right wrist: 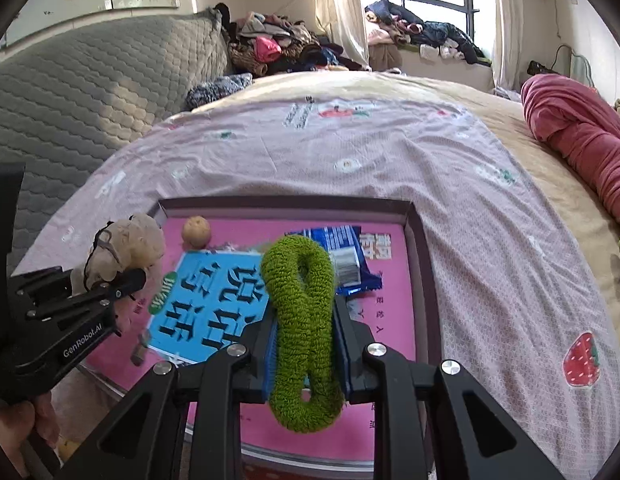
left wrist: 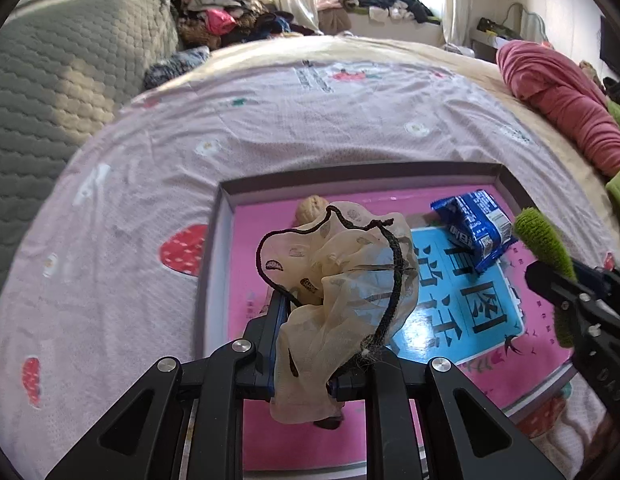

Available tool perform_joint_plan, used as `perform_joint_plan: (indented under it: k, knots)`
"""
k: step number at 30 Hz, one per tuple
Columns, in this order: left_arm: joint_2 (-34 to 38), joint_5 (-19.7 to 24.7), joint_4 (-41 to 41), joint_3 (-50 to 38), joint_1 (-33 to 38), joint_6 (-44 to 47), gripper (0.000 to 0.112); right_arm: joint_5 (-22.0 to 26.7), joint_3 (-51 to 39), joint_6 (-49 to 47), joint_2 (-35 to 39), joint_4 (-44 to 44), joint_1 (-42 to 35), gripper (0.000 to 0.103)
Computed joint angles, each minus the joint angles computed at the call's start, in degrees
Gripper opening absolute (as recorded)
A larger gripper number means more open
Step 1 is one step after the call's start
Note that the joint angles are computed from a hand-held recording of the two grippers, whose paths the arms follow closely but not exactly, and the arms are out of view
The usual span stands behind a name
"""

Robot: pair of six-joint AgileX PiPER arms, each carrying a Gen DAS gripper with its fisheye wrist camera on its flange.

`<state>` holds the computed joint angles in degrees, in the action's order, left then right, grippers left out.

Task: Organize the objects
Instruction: 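Carry the mesh bag and green ring over the tray with both tools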

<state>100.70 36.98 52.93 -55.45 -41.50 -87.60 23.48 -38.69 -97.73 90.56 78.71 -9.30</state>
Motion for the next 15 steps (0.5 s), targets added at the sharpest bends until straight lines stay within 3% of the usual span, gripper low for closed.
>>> perform_joint_plan:
  k: [6,15]
  knots:
    - [3.39,-0.27,-2.66,-2.00,1.96,3.05,0.018,-3.18,-1.19,0.76,4.33,-0.83,1.27,0.024]
    - [5.70,-0.07,-2.67,-3.62,2.05,3.05,0.018,-2.30,-1.96,3.41,5.76,-3.78,0.73,0.025]
